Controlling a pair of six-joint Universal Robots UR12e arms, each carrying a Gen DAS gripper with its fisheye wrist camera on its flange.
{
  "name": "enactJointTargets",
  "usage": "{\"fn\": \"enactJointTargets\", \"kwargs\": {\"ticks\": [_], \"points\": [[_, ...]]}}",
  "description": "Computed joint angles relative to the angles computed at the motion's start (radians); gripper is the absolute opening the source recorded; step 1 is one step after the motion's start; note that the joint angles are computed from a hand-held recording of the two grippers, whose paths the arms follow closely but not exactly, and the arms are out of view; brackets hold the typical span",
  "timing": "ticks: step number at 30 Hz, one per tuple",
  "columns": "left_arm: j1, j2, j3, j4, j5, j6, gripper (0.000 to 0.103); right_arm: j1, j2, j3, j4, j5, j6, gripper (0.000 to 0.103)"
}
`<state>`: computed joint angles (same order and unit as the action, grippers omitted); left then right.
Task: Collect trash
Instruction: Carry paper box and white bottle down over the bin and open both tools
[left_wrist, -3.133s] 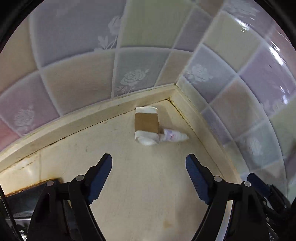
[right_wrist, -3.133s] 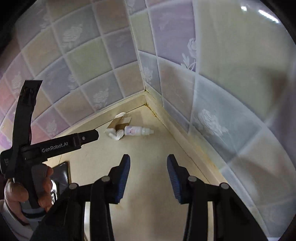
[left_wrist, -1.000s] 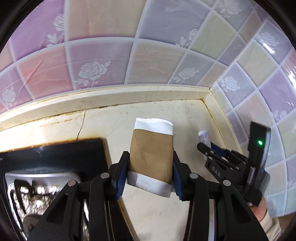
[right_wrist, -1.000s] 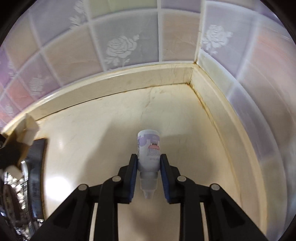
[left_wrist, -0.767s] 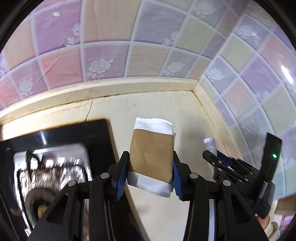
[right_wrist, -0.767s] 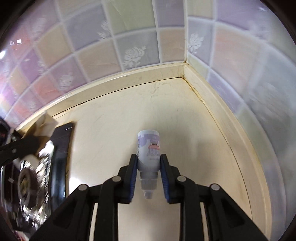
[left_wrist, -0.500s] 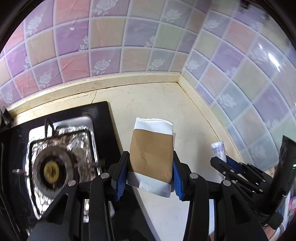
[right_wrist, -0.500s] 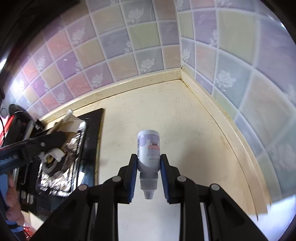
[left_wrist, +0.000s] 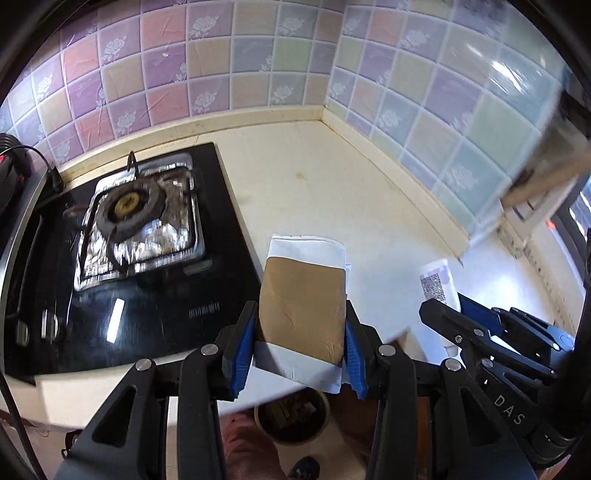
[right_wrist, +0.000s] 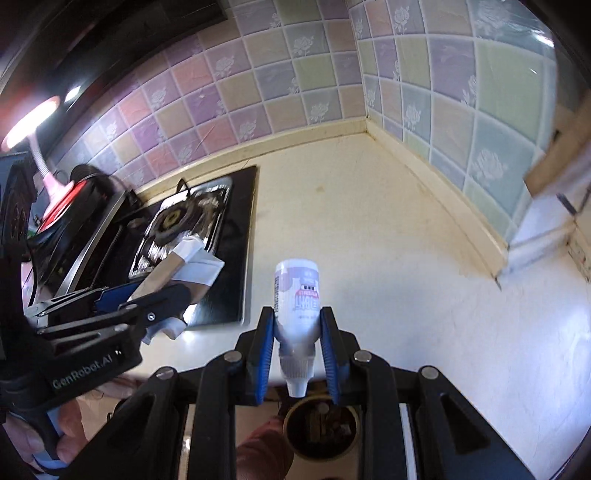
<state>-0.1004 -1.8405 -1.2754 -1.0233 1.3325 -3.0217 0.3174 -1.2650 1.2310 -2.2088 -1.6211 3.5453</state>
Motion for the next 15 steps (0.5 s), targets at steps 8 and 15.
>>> {"fn": "enactJointTargets", "kwargs": {"ticks": [8, 15], "points": [[-0.016, 0.119, -0.181, 0.006, 0.039, 0.083, 0.041, 0.037, -0.09, 0.155, 0.003, 0.03, 0.053, 0.024], [-0.026, 0.139, -0.256, -0.031, 0.048, 0.117, 0.041, 0.059, -0.115, 0.25, 0.012, 0.033, 0.142, 0.024]]}}
